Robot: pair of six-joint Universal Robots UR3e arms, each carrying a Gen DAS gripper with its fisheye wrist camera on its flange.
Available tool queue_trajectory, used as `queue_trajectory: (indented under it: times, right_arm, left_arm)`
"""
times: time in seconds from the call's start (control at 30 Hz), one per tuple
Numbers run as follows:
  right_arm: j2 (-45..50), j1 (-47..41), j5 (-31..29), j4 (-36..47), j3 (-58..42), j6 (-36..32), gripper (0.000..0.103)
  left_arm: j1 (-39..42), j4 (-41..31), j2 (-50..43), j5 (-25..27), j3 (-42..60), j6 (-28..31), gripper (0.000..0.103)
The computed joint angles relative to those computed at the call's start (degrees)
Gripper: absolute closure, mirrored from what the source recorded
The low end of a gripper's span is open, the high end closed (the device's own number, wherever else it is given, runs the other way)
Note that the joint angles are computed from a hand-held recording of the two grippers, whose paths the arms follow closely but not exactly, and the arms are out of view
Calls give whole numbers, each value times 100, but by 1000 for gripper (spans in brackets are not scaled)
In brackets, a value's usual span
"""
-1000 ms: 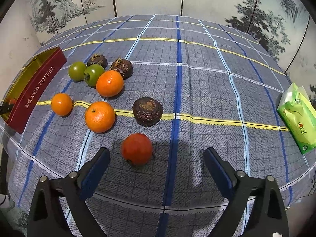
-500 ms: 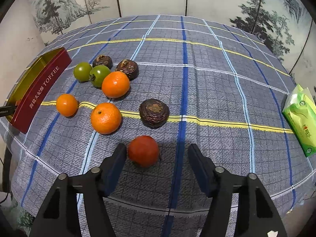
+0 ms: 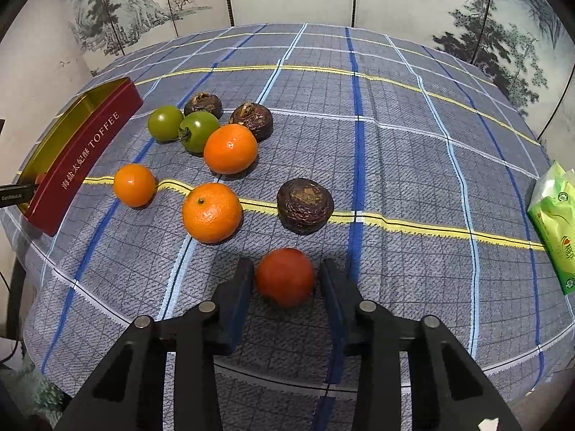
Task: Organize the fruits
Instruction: 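Carry the tomato over the gold tin with the left gripper while the right grasps another tomato, then open the left gripper over the tin while the right gripper carries its tomato there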
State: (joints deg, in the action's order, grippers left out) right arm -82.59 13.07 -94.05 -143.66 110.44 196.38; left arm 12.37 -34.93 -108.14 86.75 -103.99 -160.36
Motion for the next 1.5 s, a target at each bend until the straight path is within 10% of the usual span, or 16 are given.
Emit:
queue_trajectory:
  times: [0.83,1.5]
  right_arm:
    - [415,245,-19,391,-1041,-228,74]
    - [2634,1039,553,1408,-4893,-739,74]
  left_arm:
    - [371,208,504,-815,-468,63,58]
    - [1292,940,1664,-1526,-1288,-42,33]
